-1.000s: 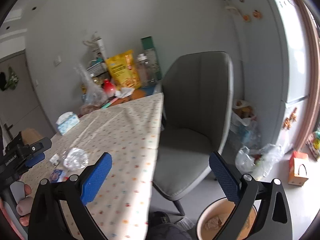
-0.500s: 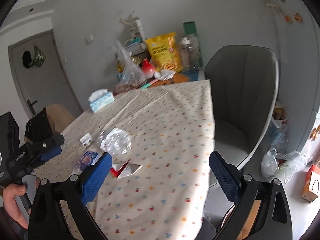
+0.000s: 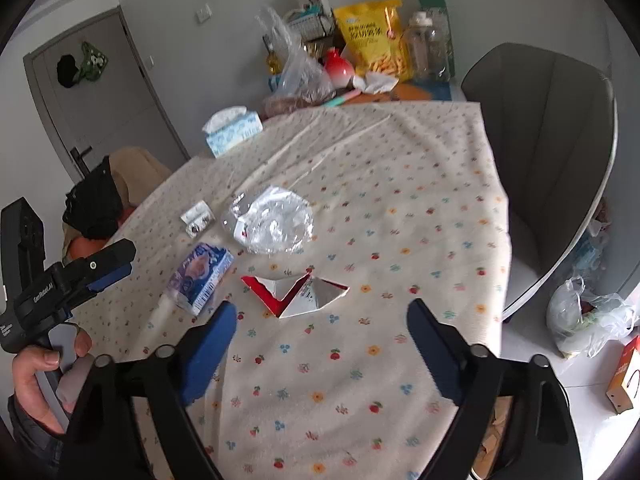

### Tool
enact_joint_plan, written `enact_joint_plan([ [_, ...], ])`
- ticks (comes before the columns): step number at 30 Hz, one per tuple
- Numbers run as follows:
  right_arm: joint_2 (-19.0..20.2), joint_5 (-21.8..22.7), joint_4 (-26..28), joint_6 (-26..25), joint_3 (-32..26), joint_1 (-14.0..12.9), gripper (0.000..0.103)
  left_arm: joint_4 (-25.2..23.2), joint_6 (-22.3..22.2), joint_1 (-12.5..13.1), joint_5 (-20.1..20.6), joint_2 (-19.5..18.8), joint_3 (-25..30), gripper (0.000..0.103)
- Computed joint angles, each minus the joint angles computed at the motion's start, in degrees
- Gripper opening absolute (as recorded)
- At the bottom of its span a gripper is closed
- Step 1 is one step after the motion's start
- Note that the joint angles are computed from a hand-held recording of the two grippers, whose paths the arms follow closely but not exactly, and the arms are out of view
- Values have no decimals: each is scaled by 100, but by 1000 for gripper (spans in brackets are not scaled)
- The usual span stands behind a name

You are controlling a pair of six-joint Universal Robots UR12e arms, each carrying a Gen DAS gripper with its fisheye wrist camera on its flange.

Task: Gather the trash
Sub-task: 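Grasp the blue wrapper packet with the left gripper while the right gripper grasps red-white paper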

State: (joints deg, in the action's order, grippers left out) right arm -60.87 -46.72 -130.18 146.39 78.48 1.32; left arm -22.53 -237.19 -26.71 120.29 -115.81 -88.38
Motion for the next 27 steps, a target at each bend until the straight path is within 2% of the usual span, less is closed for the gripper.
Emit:
enact_joint_plan([
  [4,97,-61,276,69,-156,44,72,-372,104,40,-138,-105,189,94],
  [6,120,-90,317,57,-192,52,69,-572,193,39,-170,-156,309,88],
  [9,161,-112,442,49,-263,50,66,-1091,506,35,-222,-286,610,83],
  [12,193,-123,457,135,-299,34,66,-1555,604,35,-237,-392,841,82],
  [14,220,-139,494,150,-337,34,66,-1865,568,54,-286,-434,943,73],
  [16,249,-175,556,134,-383,44,64,-2215,392,48,-168,-453,1017,47],
  [19,301,-201,688,77,-469,68,62,-2064,229,36,-72,-374,893,39],
  [24,436,-202,895,98,-667,135,54,-1941,77,9,141,-240,751,38],
  [26,478,-213,905,121,-718,166,49,-1913,108,-8,193,-207,728,38],
  [27,491,-242,891,106,-734,185,40,-1910,108,-13,205,-202,727,38],
])
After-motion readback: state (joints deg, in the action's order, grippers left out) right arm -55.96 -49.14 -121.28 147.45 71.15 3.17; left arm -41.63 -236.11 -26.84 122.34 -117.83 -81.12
